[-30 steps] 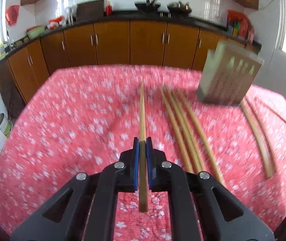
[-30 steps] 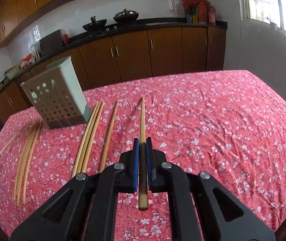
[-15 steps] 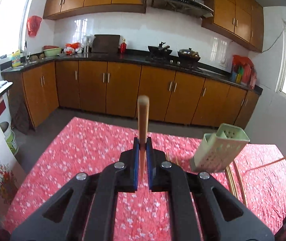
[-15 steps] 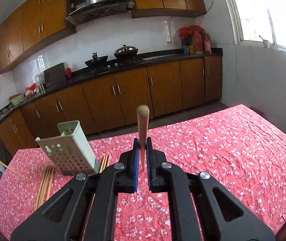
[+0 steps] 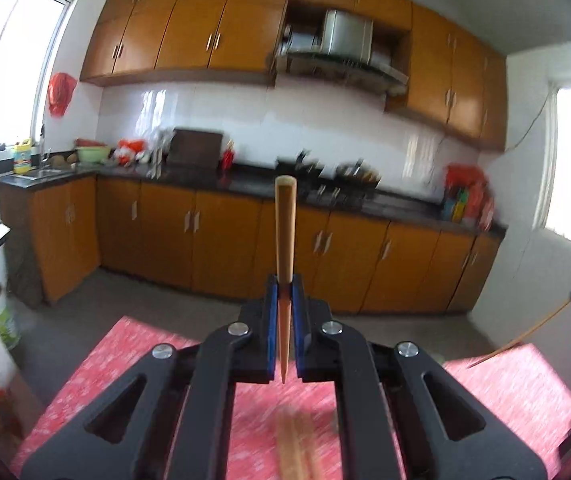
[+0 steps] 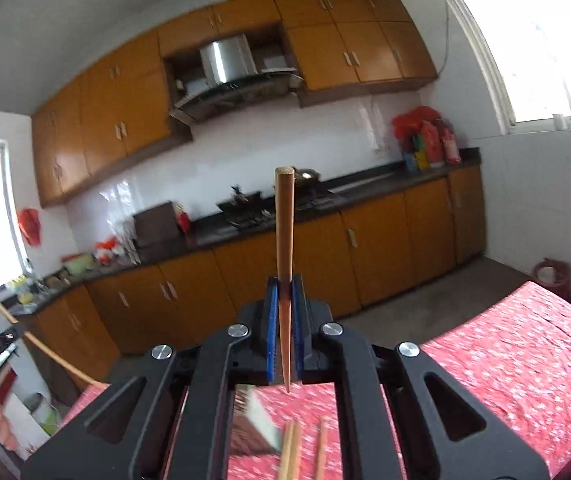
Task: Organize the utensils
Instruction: 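Lift the held chopsticks upright with both grippers and lower them into the perforated holder, then open both grippers to release the chopsticks into the holder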
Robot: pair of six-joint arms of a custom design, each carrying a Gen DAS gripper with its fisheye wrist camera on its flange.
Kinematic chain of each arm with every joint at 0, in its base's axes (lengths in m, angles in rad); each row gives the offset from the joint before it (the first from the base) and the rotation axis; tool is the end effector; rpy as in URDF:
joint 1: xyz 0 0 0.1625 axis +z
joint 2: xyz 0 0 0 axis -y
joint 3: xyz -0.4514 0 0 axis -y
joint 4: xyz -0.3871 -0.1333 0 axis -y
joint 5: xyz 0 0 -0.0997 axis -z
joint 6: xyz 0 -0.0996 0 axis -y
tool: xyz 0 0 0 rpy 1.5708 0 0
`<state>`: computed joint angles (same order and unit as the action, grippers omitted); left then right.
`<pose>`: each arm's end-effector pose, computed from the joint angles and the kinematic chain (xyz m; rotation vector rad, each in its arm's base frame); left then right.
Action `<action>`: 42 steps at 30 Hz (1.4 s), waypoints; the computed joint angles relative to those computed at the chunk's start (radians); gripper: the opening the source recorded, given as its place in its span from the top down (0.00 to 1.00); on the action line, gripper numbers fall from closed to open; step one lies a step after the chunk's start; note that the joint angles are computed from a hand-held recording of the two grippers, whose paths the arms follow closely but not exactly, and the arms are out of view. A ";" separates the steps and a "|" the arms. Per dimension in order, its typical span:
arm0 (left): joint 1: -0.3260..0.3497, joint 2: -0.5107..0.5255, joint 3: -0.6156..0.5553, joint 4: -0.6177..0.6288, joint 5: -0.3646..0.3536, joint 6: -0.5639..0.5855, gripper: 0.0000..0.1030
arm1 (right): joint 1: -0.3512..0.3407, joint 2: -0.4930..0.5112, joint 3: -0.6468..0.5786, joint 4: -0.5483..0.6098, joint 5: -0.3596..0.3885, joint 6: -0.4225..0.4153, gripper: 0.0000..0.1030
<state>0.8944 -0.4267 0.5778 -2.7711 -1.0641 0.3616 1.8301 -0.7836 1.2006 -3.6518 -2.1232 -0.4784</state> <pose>-0.4335 -0.8302 0.3341 0.8867 2.2842 -1.4833 0.2703 -0.7030 0.4315 0.1233 -1.8335 1.8604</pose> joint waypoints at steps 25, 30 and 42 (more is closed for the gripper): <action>-0.002 0.216 -0.262 0.262 -0.081 -0.085 0.77 | -0.013 0.080 -0.093 0.230 -0.028 0.033 0.53; -0.003 0.142 -0.135 0.164 -0.069 -0.086 0.71 | -0.004 0.052 -0.052 0.181 -0.035 0.031 0.54; 0.026 -0.095 0.328 -0.066 0.104 -0.062 0.61 | -0.080 -0.064 0.220 0.303 -0.196 0.233 0.59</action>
